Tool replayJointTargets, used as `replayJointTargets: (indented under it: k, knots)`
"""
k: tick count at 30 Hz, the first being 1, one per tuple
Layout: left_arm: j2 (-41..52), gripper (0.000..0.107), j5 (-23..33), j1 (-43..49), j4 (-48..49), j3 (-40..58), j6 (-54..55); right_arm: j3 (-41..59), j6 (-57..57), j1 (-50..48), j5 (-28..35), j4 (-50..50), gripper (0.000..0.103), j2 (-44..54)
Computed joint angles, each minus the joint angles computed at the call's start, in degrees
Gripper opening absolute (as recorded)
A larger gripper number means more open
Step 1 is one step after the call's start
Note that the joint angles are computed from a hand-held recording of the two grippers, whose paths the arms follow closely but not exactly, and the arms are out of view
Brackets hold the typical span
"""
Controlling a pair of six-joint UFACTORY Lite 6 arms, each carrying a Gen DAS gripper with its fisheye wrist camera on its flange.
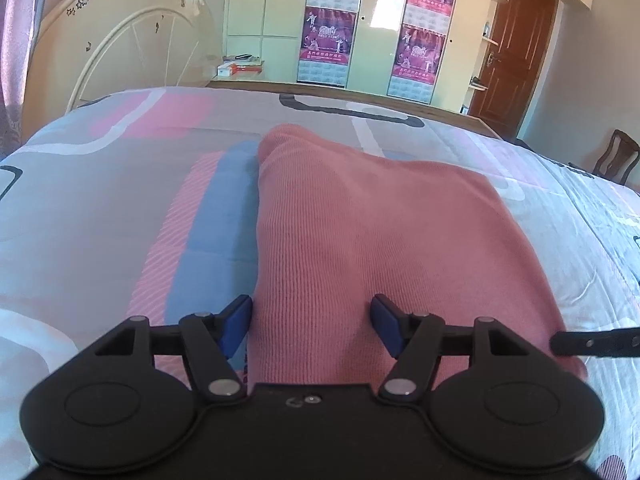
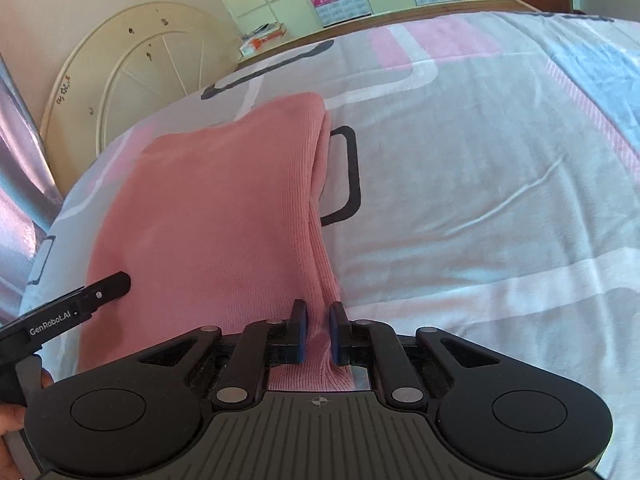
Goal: Fold small clothes
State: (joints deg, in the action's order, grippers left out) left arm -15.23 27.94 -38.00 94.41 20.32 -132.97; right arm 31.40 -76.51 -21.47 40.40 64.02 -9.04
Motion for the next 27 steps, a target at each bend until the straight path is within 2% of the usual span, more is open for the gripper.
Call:
replayJointTargets:
  k: [4, 10, 12, 14, 15, 17, 19, 23, 27]
  knots:
    - [0.4, 0.066, 1.8, -1.9, -4.5, 1.0, 4.2, -1.8, 0.7, -0.2, 1.3, 1.1, 0.009, -7.7]
    - [2.5, 0.073, 4.1, -4.7, -7.3, 2.1, 5.7, -6.5, 0.8, 7.5, -2.1, 0.5, 0.009, -18.3]
    - [3.0, 0.077, 3.9, -4.9, -7.9, 2.2, 5.5, -7.6, 2.0, 12.4, -8.8, -0.8, 0.009, -16.8]
    - [2.7, 0.081, 2.9, -4.5, -8.3, 2.0, 5.6, -8.0, 0.7, 12.6, -11.2, -0.5, 0.007, -12.1]
    - [2.5, 0.085, 2.2, -4.1, -8.5, 2.0, 5.9, -8.5, -2.0, 11.6, -10.8, 1.3, 0.0, -10.9]
    - [2.5, 0.093, 2.1, -4.0, -10.0, 2.2, 7.1, -10.0, -6.6, 10.1, -10.4, 5.0, 0.0, -11.0]
    - [2.3, 0.102, 1.0, -3.3, -11.3, 2.4, 8.3, -9.9, -6.6, 8.8, -9.1, 6.1, 0.0, -10.0]
    - [2.6, 0.103, 0.7, -3.6, -17.4, 3.5, 14.1, -8.2, -7.8, 5.2, -5.5, 7.4, 0.0, -6.8]
    - [2.6, 0.103, 1.7, -3.9, -25.1, 4.8, 20.1, -8.1, -3.0, 6.6, -6.1, 3.5, 0.0, -9.3]
